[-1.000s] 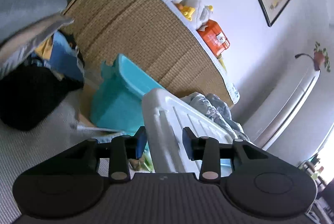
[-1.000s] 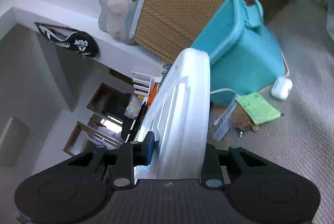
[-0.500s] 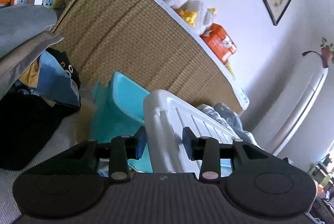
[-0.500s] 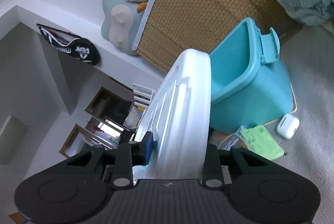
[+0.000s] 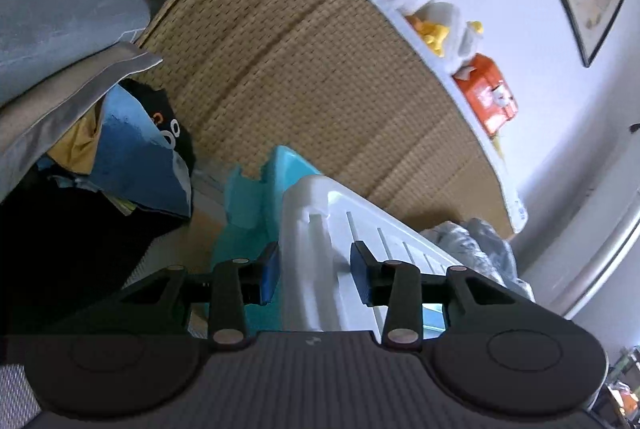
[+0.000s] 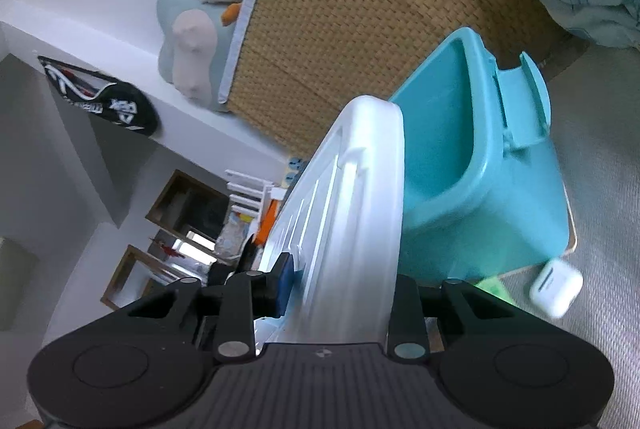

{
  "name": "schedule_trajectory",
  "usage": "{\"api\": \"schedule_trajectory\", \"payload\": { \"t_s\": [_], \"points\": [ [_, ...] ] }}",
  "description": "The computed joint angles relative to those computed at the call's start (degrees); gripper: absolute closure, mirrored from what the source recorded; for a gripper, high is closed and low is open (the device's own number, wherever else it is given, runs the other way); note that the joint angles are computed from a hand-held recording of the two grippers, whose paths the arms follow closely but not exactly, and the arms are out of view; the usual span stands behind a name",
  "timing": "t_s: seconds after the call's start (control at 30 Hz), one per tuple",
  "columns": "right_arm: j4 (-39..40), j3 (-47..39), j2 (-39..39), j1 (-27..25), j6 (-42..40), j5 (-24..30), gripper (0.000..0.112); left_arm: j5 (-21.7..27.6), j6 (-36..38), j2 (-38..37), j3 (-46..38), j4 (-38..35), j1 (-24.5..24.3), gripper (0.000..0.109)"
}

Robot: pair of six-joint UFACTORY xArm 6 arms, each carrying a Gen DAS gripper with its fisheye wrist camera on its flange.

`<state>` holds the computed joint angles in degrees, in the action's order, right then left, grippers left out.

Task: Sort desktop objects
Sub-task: 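Carry the tilted lid with both grippers to the teal bin rim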

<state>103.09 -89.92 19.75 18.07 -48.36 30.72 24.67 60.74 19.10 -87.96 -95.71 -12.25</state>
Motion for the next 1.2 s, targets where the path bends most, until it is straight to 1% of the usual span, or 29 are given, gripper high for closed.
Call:
{"api": "schedule_trajectory", "payload": {
  "t_s": [0.1, 0.17, 0.27, 0.4, 0.5, 0.63, 0.7, 0.77, 0.83, 0.9, 0.93, 0.97, 1.0, 1.1, 1.2],
  "points": [
    [-0.2, -2.7, 2.2, 0.0, 1.7, -1.9, 0.079, -0.9, -4.7, 3.4, -4.9, 4.6, -0.4, 0.068],
    [0.3, -3.9, 3.1, 0.3, 2.5, -4.4, 0.076, -1.4, -7.3, 5.3, -7.8, 7.5, -0.6, 0.068],
    [1.1, -5.3, 4.4, 0.5, 3.0, -6.3, 0.074, -2.0, -11.4, 8.1, -11.7, 12.4, -0.8, 0.068],
    [1.6, -7.5, 5.9, 1.4, 2.9, -10.3, 0.074, -2.3, -14.4, 10.6, -15.0, 16.2, -1.0, 0.068],
    [-2.2, -8.6, 6.5, 2.4, 4.6, -14.4, 0.072, -2.9, -15.8, 11.9, -16.5, 17.9, -1.4, 0.067],
    [-13.2, -9.2, 7.0, 4.0, 12.2, -21.0, 0.069, -4.8, -18.7, 13.7, -18.2, 21.8, -2.5, 0.064],
    [-17.1, -9.1, 7.2, 4.4, 15.1, -22.1, 0.068, -6.5, -19.1, 14.3, -18.8, 22.6, -3.2, 0.063],
    [-25.2, -8.8, 7.4, 4.9, 20.7, -23.3, 0.066, -7.8, -20.5, 14.7, -19.1, 23.8, -3.6, 0.063],
    [-31.7, -8.4, 7.6, 5.3, 25.3, -24.4, 0.065, -8.6, -21.6, 14.9, -19.2, 25.3, -3.8, 0.062],
    [-36.2, -8.1, 7.7, 5.3, 29.1, -24.9, 0.065, -9.0, -24.2, 15.0, -19.1, 28.9, -3.9, 0.060],
    [-38.1, -8.0, 7.7, 5.3, 30.6, -25.0, 0.065, -9.3, -26.0, 15.1, -18.9, 31.8, -4.1, 0.059],
    [-39.3, -7.8, 7.8, 5.4, 31.5, -25.2, 0.065, -9.4, -27.5, 15.1, -18.9, 34.6, -4.2, 0.056],
    [-40.3, -7.7, 7.8, 5.4, 32.2, -25.4, 0.065, -9.7, -28.1, 15.2, -18.9, 36.2, -4.4, 0.056],
    [-42.9, -7.1, 7.6, 5.5, 34.2, -26.5, 0.064, -9.9, -29.2, 15.7, -19.5, 37.4, -4.5, 0.056],
    [-43.8, -6.5, 7.4, 5.8, 35.3, -28.0, 0.064, -10.6, -30.6, 16.6, -20.6, 39.0, -4.8, 0.056]
  ]
}}
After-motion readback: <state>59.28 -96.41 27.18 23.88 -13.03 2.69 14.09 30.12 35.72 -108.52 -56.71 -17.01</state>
